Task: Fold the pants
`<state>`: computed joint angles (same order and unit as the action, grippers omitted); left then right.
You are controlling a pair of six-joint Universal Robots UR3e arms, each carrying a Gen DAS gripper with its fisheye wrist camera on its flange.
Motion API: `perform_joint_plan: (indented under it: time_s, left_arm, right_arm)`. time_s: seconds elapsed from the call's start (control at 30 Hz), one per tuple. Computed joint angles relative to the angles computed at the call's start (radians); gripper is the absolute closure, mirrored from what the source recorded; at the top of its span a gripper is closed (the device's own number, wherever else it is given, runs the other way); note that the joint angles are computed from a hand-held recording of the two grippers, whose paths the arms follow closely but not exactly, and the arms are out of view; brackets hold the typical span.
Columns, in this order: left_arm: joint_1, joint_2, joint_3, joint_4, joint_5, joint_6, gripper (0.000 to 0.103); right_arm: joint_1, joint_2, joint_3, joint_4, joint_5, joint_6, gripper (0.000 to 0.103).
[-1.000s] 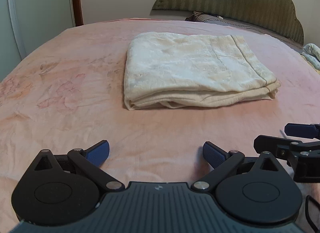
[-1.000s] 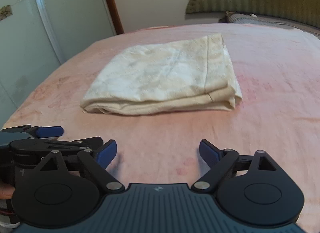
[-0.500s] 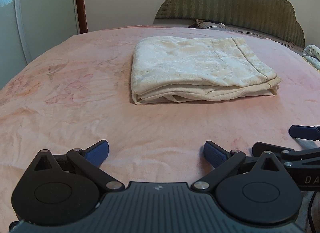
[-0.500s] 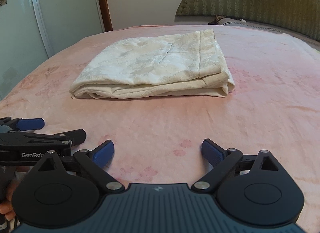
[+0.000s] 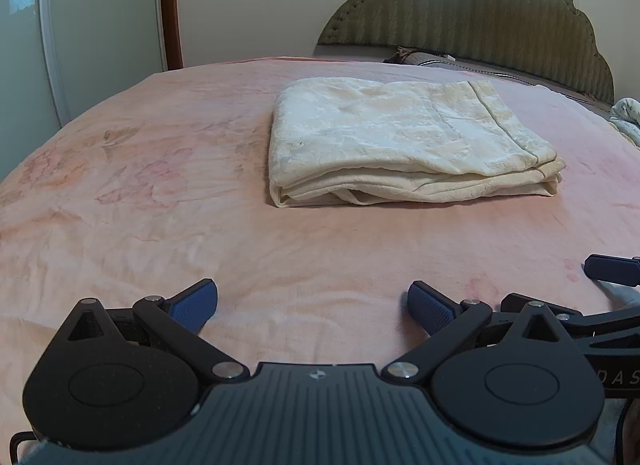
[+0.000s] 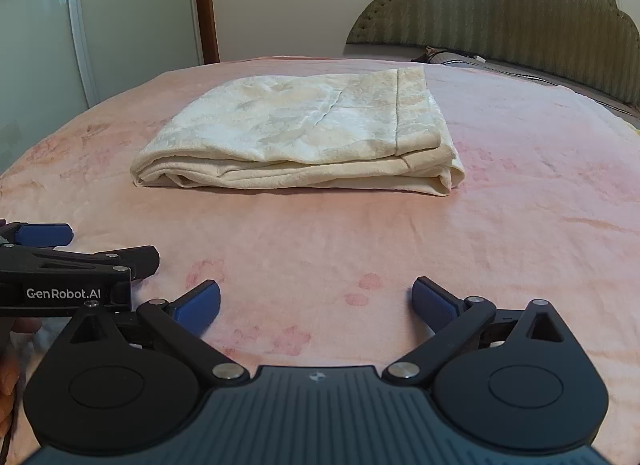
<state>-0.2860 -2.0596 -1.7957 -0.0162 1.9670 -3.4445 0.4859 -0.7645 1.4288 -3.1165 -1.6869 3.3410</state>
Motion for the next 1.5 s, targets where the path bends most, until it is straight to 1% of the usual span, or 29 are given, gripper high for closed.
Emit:
perform_joint_plan:
  time_s: [0.17,0.3,1.03,1.27,1.37,1.5]
  left_arm:
    - [-0.011,-0.009,0.008,-0.002,0.024,-0.003,0.0]
    - [-0.003,-0.004,0.001,0.0,0.01,-0.008,0.0]
    - [-0.003,0.003,-0.008,0.001,0.004,-0.013,0.0]
    - [0.002,0.006,-0.007,-0.007,-0.001,-0.014,0.0]
    - [0.008,0.009,-0.005,-0.014,-0.007,-0.014,0.0]
    - [0.005,0.005,-0.005,-0.009,0.0,-0.009,0.0]
  right_arm:
    - [0.0,0.001,-0.003,0.004,-0.001,-0.001,0.0]
    - [0.003,0.003,-0.007,0.009,-0.006,-0.002,0.0]
    - [0.006,0.007,-0.013,0.012,-0.007,0.0,0.0]
    - [0.005,0.01,-0.04,0.053,-0.004,-0.004,0.0]
    - [0.004,0.01,-0.06,0.082,-0.006,0.014,0.0]
    - [0.002,0.015,-0.042,0.035,-0.011,0.051,0.0]
